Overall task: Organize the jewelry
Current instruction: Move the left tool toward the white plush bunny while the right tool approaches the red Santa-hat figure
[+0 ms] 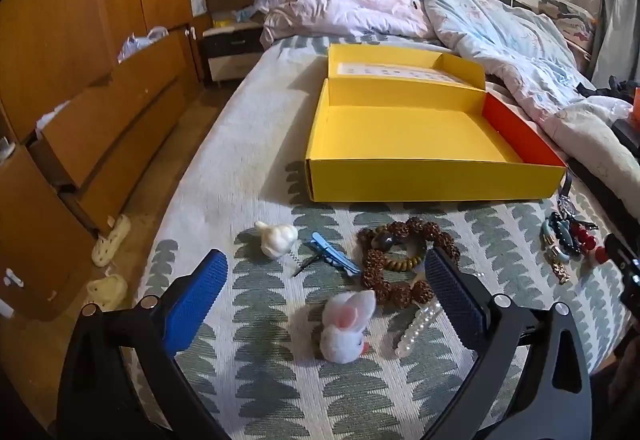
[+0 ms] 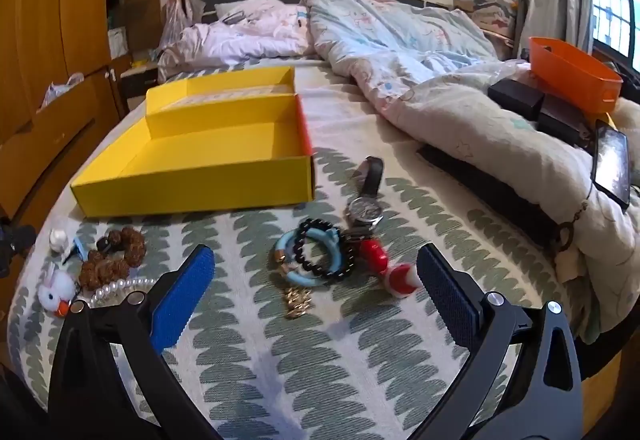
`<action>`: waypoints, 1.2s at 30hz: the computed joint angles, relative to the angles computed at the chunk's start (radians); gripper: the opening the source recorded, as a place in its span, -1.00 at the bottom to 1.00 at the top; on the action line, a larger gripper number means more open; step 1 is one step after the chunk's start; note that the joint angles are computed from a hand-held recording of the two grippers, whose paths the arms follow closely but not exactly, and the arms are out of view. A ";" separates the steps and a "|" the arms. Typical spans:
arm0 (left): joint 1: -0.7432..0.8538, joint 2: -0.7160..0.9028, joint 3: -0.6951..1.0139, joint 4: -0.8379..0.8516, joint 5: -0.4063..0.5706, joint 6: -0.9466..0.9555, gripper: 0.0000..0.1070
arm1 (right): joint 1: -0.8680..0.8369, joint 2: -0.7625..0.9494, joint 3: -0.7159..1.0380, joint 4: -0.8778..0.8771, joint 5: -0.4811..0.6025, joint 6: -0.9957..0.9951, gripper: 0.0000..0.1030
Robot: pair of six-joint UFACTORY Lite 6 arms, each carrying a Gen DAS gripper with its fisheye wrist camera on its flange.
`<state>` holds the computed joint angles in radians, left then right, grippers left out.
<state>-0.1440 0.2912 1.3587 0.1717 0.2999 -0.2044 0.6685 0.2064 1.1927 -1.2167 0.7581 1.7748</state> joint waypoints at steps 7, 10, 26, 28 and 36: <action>0.047 0.042 0.077 -0.103 0.067 0.118 0.83 | -0.103 -0.126 -0.101 -0.020 -0.085 -0.002 0.95; 0.066 0.074 0.114 -0.144 0.099 0.167 0.83 | -0.145 -0.181 -0.154 -0.040 -0.139 0.024 0.95; 0.214 0.206 0.334 -0.507 0.250 0.500 0.83 | -0.200 -0.246 -0.218 -0.115 -0.255 0.055 0.95; 0.214 0.244 0.375 -0.462 0.257 0.453 0.83 | -0.207 -0.235 -0.211 -0.101 -0.276 0.041 0.94; 0.164 0.397 0.517 -0.300 0.381 0.325 0.83 | -0.178 -0.204 -0.200 -0.151 -0.307 0.060 0.94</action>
<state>0.0196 0.6880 1.8761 -0.1287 0.6811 0.1204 0.4904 0.0029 0.9925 -1.3675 0.4516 1.8352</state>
